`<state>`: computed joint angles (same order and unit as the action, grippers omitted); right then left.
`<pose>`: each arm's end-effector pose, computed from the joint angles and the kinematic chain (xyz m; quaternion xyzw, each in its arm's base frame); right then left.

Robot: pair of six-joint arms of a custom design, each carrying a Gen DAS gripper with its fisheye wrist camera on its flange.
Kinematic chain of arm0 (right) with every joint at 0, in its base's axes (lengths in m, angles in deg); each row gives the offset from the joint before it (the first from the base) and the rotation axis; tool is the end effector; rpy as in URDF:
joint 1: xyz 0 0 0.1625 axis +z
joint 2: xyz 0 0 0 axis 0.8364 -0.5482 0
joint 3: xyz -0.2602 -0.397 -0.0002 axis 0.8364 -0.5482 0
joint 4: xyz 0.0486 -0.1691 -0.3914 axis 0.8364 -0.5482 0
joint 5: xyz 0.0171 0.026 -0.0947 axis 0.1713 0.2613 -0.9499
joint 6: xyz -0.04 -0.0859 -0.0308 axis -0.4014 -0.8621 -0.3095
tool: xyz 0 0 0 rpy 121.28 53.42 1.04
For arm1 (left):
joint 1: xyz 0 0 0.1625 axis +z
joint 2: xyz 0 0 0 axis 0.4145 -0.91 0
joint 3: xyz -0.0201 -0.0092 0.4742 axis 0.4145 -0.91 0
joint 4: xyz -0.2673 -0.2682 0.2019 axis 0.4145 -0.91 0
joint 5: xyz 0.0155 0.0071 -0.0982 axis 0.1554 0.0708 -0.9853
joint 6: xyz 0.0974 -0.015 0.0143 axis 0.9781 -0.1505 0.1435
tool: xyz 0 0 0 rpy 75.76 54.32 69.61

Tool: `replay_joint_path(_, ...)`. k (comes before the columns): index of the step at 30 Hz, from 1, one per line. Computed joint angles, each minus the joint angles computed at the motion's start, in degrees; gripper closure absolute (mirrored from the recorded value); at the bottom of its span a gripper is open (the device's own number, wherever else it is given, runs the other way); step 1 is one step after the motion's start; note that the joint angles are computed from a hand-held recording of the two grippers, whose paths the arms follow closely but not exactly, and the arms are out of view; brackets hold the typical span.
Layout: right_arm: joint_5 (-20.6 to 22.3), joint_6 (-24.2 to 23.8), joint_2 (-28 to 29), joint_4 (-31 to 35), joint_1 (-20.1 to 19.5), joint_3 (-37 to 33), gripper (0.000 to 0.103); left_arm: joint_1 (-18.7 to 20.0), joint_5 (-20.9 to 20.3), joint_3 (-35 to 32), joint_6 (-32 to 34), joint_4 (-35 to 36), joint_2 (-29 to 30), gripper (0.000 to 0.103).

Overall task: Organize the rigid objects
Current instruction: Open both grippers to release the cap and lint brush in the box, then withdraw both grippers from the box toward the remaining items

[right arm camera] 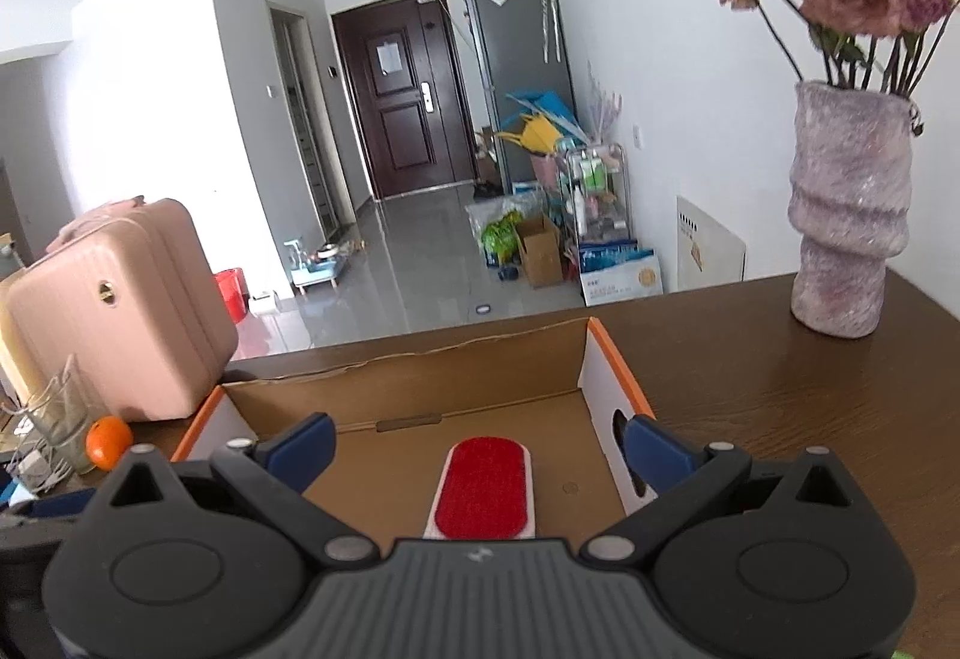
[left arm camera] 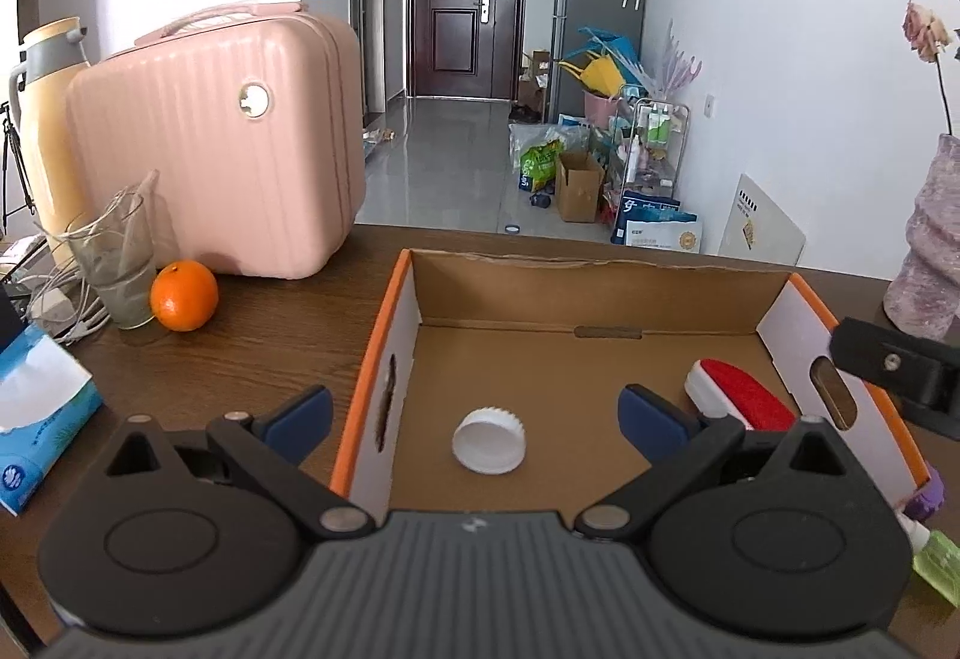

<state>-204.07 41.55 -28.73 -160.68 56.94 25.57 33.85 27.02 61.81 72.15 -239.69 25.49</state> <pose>0.3466 -0.5889 0.0405 0.1874 -0.8393 0.4589 0.2233 -0.0981 -0.5771 0.2852 0.0812 0.8038 -0.4556 0.3738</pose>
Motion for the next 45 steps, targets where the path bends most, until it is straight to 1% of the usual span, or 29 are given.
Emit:
replay_joint_path(4,0.5,-1.0,-1.0,-3.8,0.5,3.3,0.000,-0.7,0.0,2.8,-0.1,-1.6,-2.0,0.000)
replay_joint_path(12,1.1,-2.7,-2.3,-12.5,2.3,10.3,0.000,-3.3,-0.3,10.0,2.7,-9.8,-6.2,0.000)
replay_joint_path(19,-0.7,-3.0,-2.7,-18.0,4.5,15.4,0.000,-7.1,2.2,16.9,3.4,-14.2,-10.7,0.000)
replay_joint_path(25,-3.3,-3.3,-2.5,-21.3,6.8,20.3,0.000,-11.2,5.6,23.0,1.5,-14.4,-15.1,0.000)
replay_joint_path(29,-4.4,-3.0,-2.0,-23.0,8.0,23.3,0.000,-14.0,8.0,27.3,-0.7,-12.6,-18.4,0.000)
replay_joint_path(35,-6.2,-2.7,-1.4,-24.8,9.8,26.7,0.000,-17.6,11.2,33.1,-6.3,-6.6,-24.1,0.000)
replay_joint_path(38,-6.7,-2.6,-1.0,-25.7,10.7,28.1,0.000,-19.2,12.7,35.7,-10.3,-0.8,-27.7,0.000)
replay_joint_path(41,-7.1,-2.7,-0.3,-26.9,11.5,29.2,0.000,-19.8,13.3,37.3,-14.1,5.9,-31.4,0.000)
replay_joint_path(45,-7.6,-2.4,0.8,-27.9,12.0,30.2,0.000,-19.8,13.4,38.8,-17.4,12.5,-35.7,0.000)
